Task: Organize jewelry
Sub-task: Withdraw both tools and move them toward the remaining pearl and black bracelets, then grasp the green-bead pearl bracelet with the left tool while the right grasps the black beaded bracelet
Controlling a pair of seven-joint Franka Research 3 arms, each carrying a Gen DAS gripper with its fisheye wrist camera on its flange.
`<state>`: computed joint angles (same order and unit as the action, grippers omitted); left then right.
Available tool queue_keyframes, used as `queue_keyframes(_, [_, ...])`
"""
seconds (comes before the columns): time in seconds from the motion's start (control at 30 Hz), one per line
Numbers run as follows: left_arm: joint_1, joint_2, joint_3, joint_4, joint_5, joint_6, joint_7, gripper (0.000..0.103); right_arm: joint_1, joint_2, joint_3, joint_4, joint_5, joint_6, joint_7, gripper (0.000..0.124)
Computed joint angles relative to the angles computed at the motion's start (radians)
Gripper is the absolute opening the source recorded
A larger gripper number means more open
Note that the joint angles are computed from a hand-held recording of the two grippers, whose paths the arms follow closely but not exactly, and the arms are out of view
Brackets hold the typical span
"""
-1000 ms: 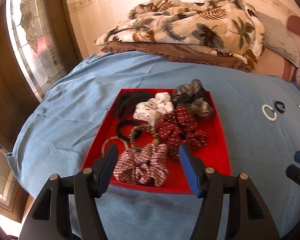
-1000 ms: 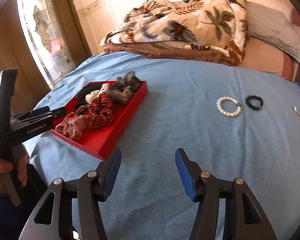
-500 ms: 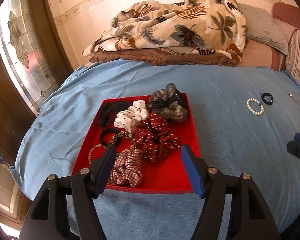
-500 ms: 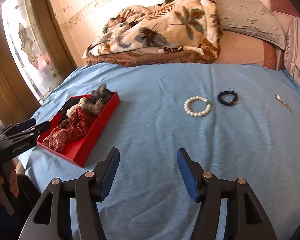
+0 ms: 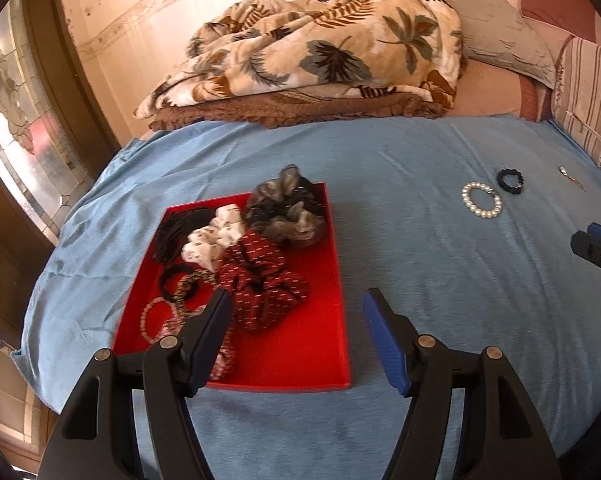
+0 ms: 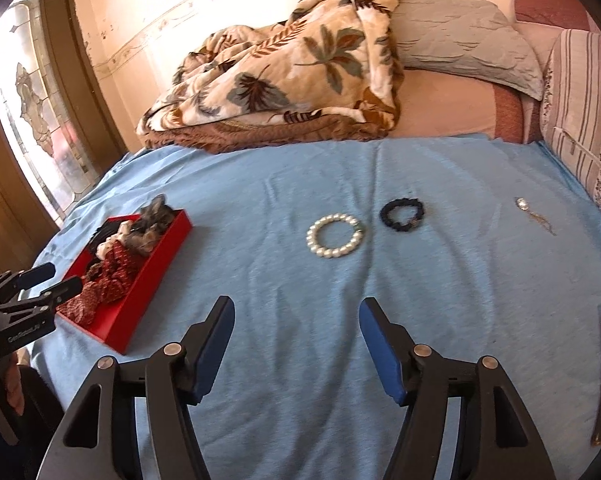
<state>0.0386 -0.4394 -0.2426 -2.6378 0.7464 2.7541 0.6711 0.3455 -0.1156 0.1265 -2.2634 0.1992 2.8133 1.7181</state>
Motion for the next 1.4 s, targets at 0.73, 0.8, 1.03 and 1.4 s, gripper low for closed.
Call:
queue_keyframes(0.73, [-0.181,0.554,0.06,0.487,-0.151,0.047,0.2,0.067,-0.113,0.309,-0.098,0.237,-0.079,-0.053,0.07,0.048])
queue_keyframes(0.8, [-0.197,0.607,0.072,0.538,-0.152,0.045,0.2,0.067,-0.114,0.341,-0.096,0.27,-0.052,-0.047,0.043,0.048])
queue_keyframes(1.03, [-0.218,0.774,0.087,0.706,-0.255,0.033,0.259,0.067,-0.112,0.471,-0.087,0.42,0.016,-0.043,-0.071,0.048])
queue_keyframes(1.4, [-0.234,0.926,0.06,0.856,-0.388,-0.038,0.441,0.061,-0.086,0.58,-0.123,0.536,-0.009,-0.077,-0.098,0.048])
